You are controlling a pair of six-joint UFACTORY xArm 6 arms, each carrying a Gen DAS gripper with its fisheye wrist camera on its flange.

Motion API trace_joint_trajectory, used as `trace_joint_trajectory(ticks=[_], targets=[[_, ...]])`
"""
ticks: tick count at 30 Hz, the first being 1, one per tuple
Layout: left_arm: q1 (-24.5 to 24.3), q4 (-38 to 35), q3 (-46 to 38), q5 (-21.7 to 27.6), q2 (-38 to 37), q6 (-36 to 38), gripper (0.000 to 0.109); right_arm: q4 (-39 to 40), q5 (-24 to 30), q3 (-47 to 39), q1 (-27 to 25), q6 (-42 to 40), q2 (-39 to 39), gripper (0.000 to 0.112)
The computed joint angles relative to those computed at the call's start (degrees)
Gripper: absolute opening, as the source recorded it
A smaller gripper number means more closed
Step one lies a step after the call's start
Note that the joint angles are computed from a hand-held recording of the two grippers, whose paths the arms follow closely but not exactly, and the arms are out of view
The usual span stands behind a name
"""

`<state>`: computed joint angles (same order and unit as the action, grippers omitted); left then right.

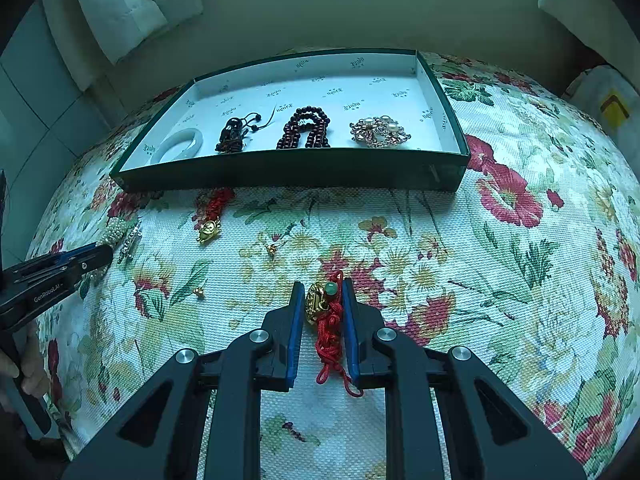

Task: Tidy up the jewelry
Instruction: 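Grasp the pearl cluster with the left tool and lift it, then carry the pearl cluster into the box and open the left tool while the right tool releases the charm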

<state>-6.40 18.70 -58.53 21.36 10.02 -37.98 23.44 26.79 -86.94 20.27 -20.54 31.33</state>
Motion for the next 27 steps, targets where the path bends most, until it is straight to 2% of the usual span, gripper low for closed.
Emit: trace_joint_trajectory(ticks=[8,21,27], targets=[[-0.3,-2.6,0.8,-1.2,-1.0,1.8,0.016,0.4,0.0,0.1,0.0,-0.3,0.0,0.019],[-1.1,-0.1,1.0,-0.8,-3.3,-0.6,0.016,2.0,-0.4,0.9,0.1,-1.3,-1.3,0.019],[-1.1,-0.8,-1.0,-1.1,-2.7,0.5,0.016,3.0,-0.9,-0.5,0.0,-2.4,-1.7,0.019]])
